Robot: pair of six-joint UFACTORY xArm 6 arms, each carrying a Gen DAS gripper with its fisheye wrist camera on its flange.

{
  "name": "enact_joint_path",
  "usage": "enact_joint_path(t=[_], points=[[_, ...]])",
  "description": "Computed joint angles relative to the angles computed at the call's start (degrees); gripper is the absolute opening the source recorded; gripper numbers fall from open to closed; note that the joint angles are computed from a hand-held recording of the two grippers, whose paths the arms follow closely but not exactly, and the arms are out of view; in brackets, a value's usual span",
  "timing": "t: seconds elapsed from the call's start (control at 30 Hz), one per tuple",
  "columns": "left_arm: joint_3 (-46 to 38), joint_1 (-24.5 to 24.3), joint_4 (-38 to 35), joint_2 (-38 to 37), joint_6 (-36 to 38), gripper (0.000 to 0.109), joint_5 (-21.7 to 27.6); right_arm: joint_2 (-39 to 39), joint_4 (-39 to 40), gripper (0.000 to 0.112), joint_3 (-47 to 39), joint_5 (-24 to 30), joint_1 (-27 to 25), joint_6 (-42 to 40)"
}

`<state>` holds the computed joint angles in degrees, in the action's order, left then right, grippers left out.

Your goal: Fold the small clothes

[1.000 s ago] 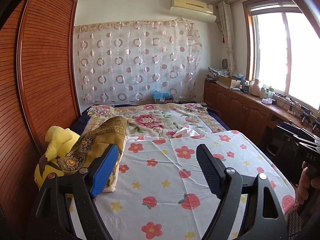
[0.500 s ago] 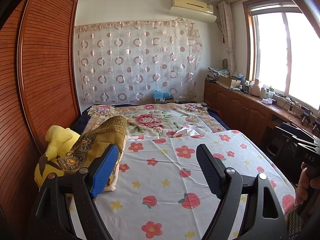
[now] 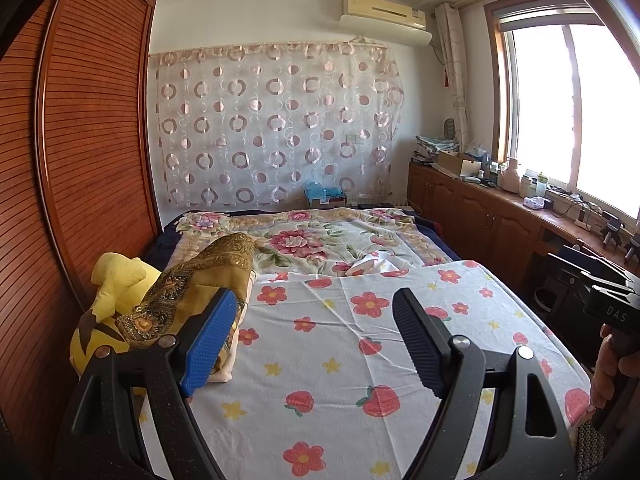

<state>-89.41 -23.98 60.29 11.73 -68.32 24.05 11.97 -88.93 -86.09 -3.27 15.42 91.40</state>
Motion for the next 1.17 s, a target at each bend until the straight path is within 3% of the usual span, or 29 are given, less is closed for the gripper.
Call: enact_joint_path(t=[1.17], points=[[0.15, 0.0, 0.93, 0.22, -0.87, 0.081, -0.08, -0.3, 2.81, 0.072, 0.59, -0.95, -0.82, -2.93]])
